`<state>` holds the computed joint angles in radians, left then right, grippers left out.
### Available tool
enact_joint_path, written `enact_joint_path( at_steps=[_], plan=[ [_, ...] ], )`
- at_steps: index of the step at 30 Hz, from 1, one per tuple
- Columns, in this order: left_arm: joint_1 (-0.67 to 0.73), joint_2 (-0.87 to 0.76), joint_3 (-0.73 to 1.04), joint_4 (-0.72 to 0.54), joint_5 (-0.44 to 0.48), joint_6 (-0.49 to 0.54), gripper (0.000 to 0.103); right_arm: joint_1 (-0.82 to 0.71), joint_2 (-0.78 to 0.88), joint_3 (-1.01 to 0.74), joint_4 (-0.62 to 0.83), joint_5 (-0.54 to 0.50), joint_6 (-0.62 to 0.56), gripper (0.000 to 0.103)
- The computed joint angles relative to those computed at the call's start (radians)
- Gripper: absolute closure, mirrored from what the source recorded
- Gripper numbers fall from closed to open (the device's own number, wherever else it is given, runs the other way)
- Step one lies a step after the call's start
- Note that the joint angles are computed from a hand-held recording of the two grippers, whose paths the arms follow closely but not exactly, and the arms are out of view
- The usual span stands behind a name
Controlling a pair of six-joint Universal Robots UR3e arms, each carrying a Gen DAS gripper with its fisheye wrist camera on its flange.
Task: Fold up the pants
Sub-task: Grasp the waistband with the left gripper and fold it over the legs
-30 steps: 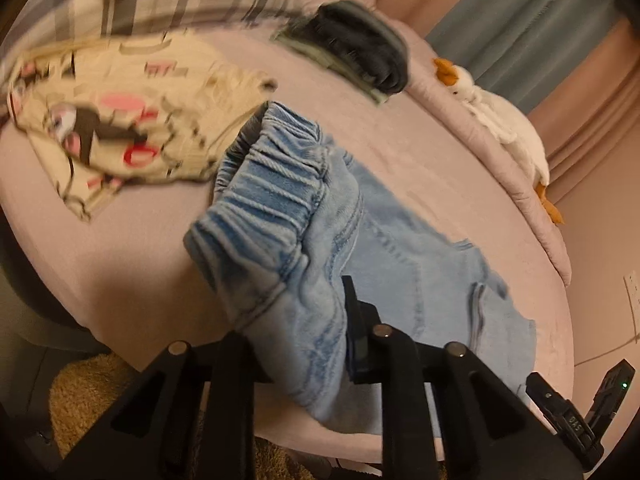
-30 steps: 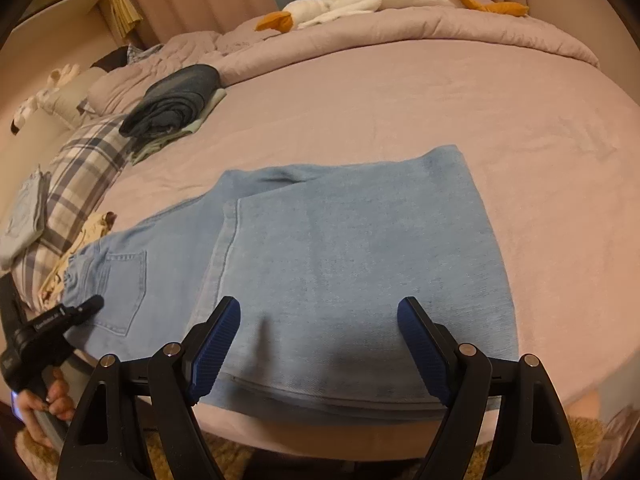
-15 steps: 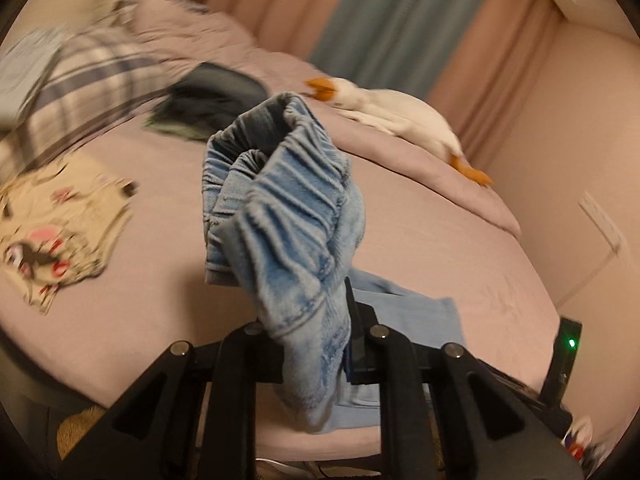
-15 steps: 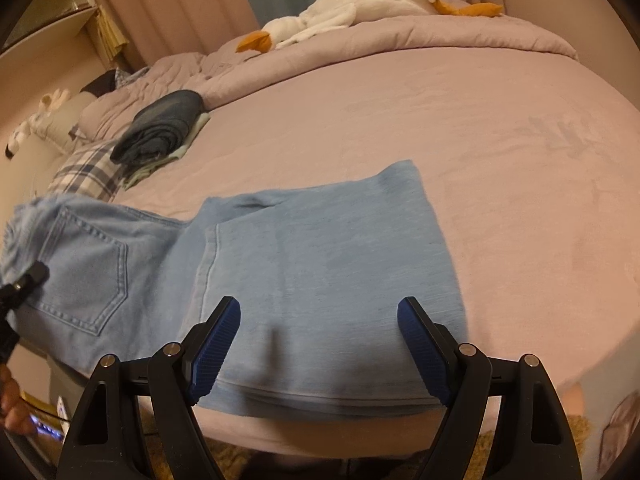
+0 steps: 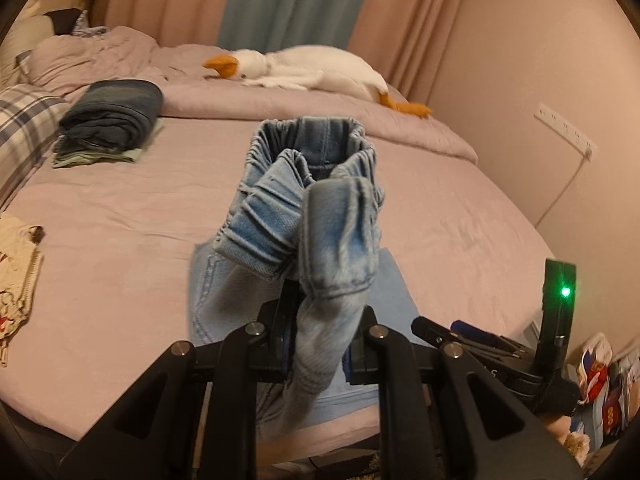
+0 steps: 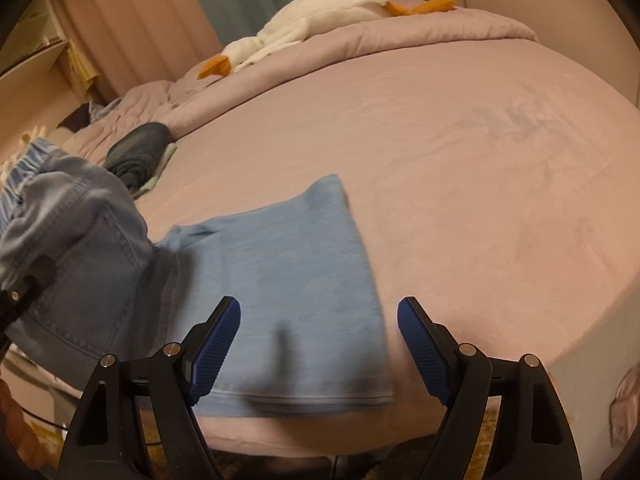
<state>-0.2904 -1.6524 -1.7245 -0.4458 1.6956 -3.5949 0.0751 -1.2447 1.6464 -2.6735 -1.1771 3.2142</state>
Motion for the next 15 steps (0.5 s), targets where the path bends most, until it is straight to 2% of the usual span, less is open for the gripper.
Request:
enact_joint_path(
  at_steps=[9,13,15],
  plan=[
    [-0.022,-0.163,0.123,-0.053,-0.056,0.023,0.086,-0.025,-0.011,0.019,0.019,0.016,-0.005,0.021],
    [0.008,-0.219,0.136,-0.037,-0.146,0.025,0.080,-0.025,-0.006,0.008,0.033,0.015,-0.004,0.020],
    [0.001,-0.230,0.146,-0.042,-0.141,0.030,0.074,-0.034,-0.009,0.011,0.042,0.016,-0.005,0.020]
  ],
)
